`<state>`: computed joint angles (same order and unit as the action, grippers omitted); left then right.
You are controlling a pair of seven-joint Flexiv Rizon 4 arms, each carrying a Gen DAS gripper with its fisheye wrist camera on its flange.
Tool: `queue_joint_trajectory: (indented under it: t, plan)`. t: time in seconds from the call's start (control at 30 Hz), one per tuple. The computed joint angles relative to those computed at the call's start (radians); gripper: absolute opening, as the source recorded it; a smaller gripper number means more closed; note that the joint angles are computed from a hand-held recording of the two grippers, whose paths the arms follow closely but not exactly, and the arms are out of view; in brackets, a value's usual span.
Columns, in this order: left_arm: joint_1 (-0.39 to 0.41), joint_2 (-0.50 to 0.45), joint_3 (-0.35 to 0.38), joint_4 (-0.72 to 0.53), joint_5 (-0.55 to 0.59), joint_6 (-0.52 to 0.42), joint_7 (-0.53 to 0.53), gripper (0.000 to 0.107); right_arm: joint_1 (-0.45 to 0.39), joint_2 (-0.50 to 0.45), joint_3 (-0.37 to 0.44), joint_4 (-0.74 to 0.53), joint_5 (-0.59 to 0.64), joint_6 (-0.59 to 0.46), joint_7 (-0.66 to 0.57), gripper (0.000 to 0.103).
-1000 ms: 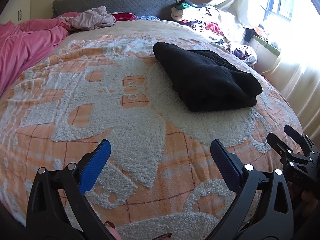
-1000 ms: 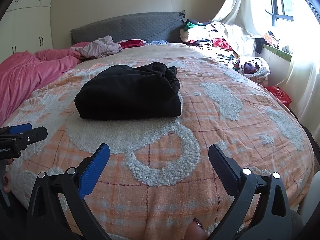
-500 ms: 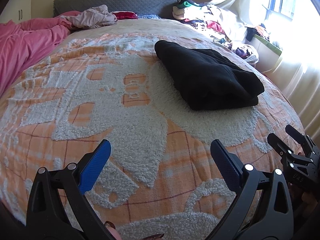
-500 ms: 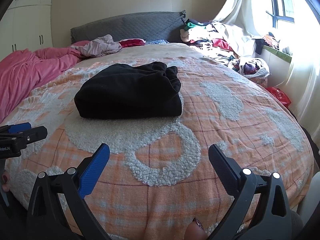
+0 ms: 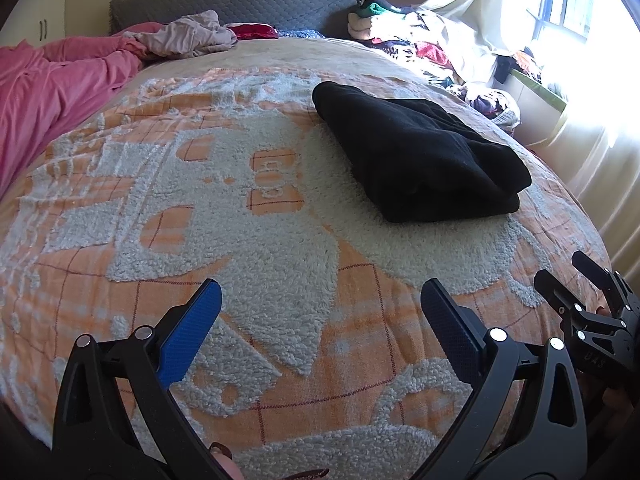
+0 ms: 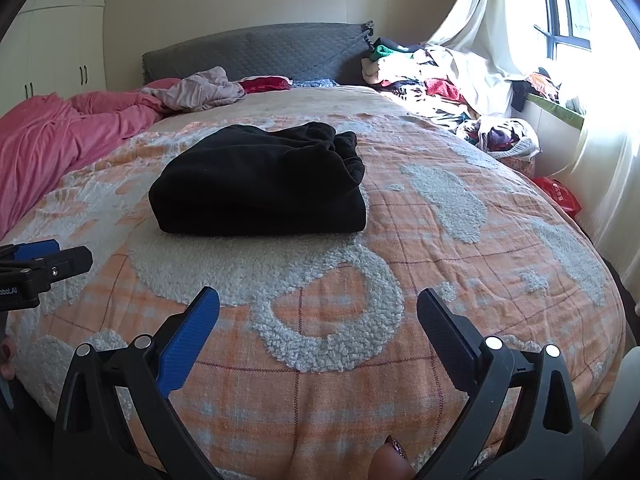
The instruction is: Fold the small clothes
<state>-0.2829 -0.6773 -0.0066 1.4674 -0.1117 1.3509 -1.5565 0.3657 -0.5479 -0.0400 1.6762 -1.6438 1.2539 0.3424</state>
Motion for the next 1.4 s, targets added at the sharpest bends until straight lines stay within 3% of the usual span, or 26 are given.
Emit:
queue_joint_trajectory:
  t: [0.87,1.07,1.27,1.4]
  plan:
    - [-0.007,0.01,0.013,-0.001,0.017,-0.021,-0.032,0.093,0.004,0.004,-0.003,0.009,0.016,-0.011,-0.009,0.098]
    - [-0.035,0.004,0.06,-0.022,0.055,-0.042,-0.075,0.093,0.007,0.004,-0.003,0.011,0.033,-0.021,-0.015,0.098]
    - [0.0,0.009,0.007,-0.022,0.038,-0.071,-0.036,0.093,0.011,0.016,-0.006,0.025,0.056,-0.04,0.005,0.098]
    - [0.068,0.034,-0.049,0.022,-0.029,-0.044,-0.012,0.093,-0.012,0.082,-0.009,0.083,0.033,-0.074,0.141,0.098]
